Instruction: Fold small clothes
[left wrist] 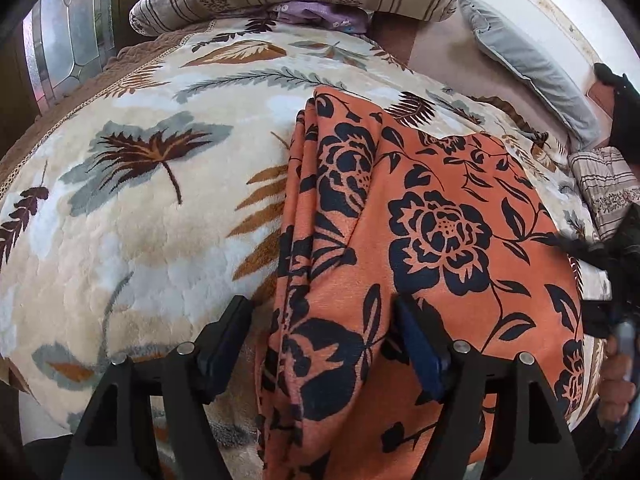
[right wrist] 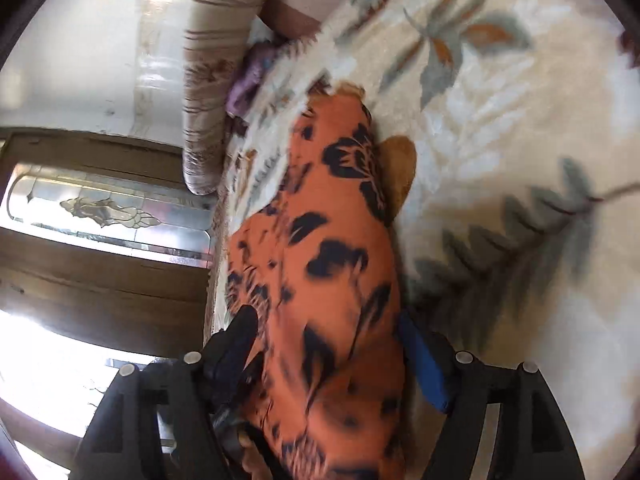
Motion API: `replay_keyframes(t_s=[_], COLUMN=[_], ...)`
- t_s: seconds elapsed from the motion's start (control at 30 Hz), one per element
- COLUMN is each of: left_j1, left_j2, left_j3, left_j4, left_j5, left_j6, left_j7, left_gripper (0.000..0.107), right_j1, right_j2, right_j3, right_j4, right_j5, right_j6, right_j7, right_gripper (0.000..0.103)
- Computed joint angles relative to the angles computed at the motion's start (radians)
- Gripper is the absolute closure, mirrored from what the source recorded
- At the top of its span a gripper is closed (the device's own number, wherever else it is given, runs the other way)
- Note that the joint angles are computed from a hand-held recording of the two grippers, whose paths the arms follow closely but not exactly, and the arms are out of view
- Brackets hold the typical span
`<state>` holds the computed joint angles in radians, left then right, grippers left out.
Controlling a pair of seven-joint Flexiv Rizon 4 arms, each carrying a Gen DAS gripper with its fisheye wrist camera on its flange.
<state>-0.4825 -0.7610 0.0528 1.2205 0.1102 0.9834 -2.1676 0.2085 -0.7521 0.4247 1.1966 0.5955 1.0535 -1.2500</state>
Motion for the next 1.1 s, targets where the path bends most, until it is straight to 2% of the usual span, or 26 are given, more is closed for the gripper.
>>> replay_keyframes(t_s=[0.03,0.1,0.17,0.2,0.23,0.27,0.3,0.33,0.4,0.43,0.5,0.53,0.57,0.6,0.63,0.7,0.77,0.8,0.83,0.9,0.93,1.0,1.1], left_j1=[0.003,0.009,0.006,0.004,0.001,0.0,0.004,0.008,0.008,0.007,0.009,0.011,0.012,0.013,0.012,0.009,0.009,0.018,0.033,0.062,0.079,0.15,0.225], left_j2=[0.002,0.005,0.003,0.0,-0.002,-0.001,0.0,0.001,0.002,0.001,0.002,0.003,0.003,0.004,0.004,0.004,0.007,0.016,0.031,0.072,0.085,0.102,0.109], left_j3=[-0.003,-0.01,-0.006,-0.004,0.0,0.001,-0.003,-0.007,-0.007,-0.006,-0.008,-0.01,-0.011,-0.011,-0.009,-0.005,-0.007,-0.017,-0.034,-0.057,-0.072,-0.159,-0.259], left_j4=[0.004,0.015,0.012,0.007,0.001,0.002,0.008,0.013,0.016,0.015,0.017,0.02,0.021,0.023,0.024,0.024,0.023,0.035,0.056,0.128,0.157,0.216,0.273], left_j5=[-0.002,-0.007,-0.006,-0.005,-0.003,-0.001,-0.004,-0.007,-0.009,-0.01,-0.013,-0.016,-0.017,-0.018,-0.016,-0.016,-0.02,-0.031,-0.051,-0.086,-0.109,-0.201,-0.344], left_j6=[0.003,0.017,0.017,0.013,0.008,0.008,0.015,0.022,0.025,0.024,0.026,0.029,0.03,0.032,0.032,0.033,0.031,0.041,0.058,0.163,0.201,0.257,0.249], left_j7=[0.003,0.011,0.01,0.009,0.008,0.007,0.009,0.012,0.016,0.014,0.016,0.02,0.023,0.026,0.027,0.023,0.021,0.022,0.029,0.023,0.027,0.093,0.177], left_gripper=[0.03,0.03,0.029,0.029,0.029,0.029,0.029,0.029,0.029,0.029,0.029,0.029,0.029,0.029,0.029,0.029,0.029,0.029,0.029,0.029,0.029,0.029,0.03], right_j1=[0.018,0.102,0.13,0.114,0.08,0.051,0.039,0.029,0.014,0.003,0.0,-0.019,-0.024,-0.006,0.031,0.067,0.114,0.136,0.139,0.151,0.162,0.172,0.139], right_j2=[0.014,0.083,0.089,0.076,0.063,0.059,0.059,0.063,0.057,0.038,-0.017,-0.066,-0.095,-0.101,-0.079,-0.039,-0.003,0.019,0.032,0.076,0.105,0.136,0.15], right_j3=[-0.02,-0.111,-0.142,-0.132,-0.102,-0.071,-0.052,-0.039,-0.024,-0.016,-0.026,-0.008,0.001,-0.021,-0.068,-0.109,-0.189,-0.221,-0.227,-0.237,-0.245,-0.241,-0.168], right_j4=[0.008,0.078,0.097,0.087,0.082,0.08,0.083,0.087,0.073,0.048,-0.024,-0.083,-0.128,-0.148,-0.136,-0.096,-0.054,-0.023,0.003,0.091,0.144,0.216,0.269], right_j5=[-0.032,-0.167,-0.252,-0.255,-0.207,-0.161,-0.139,-0.121,-0.106,-0.092,-0.09,-0.076,-0.064,-0.104,-0.163,-0.222,-0.326,-0.372,-0.395,-0.432,-0.458,-0.503,-0.486], right_j6=[-0.009,0.033,0.014,-0.028,-0.018,0.008,0.042,0.083,0.124,0.139,0.101,0.052,0.01,-0.031,-0.033,-0.007,-0.042,-0.049,-0.023,0.075,0.121,0.166,0.185], right_j7=[0.008,0.026,0.06,0.08,0.096,0.094,0.078,0.061,0.041,0.041,0.098,0.124,0.11,0.115,0.114,0.109,0.172,0.21,0.218,0.233,0.243,0.251,0.242], right_gripper=[0.066,0.069,0.069,0.067,0.057,0.051,0.051,0.039,0.026,0.024,0.024,0.03,0.051,0.075,0.075,0.075,0.069,0.06,0.041,0.026,0.026,0.026,0.026])
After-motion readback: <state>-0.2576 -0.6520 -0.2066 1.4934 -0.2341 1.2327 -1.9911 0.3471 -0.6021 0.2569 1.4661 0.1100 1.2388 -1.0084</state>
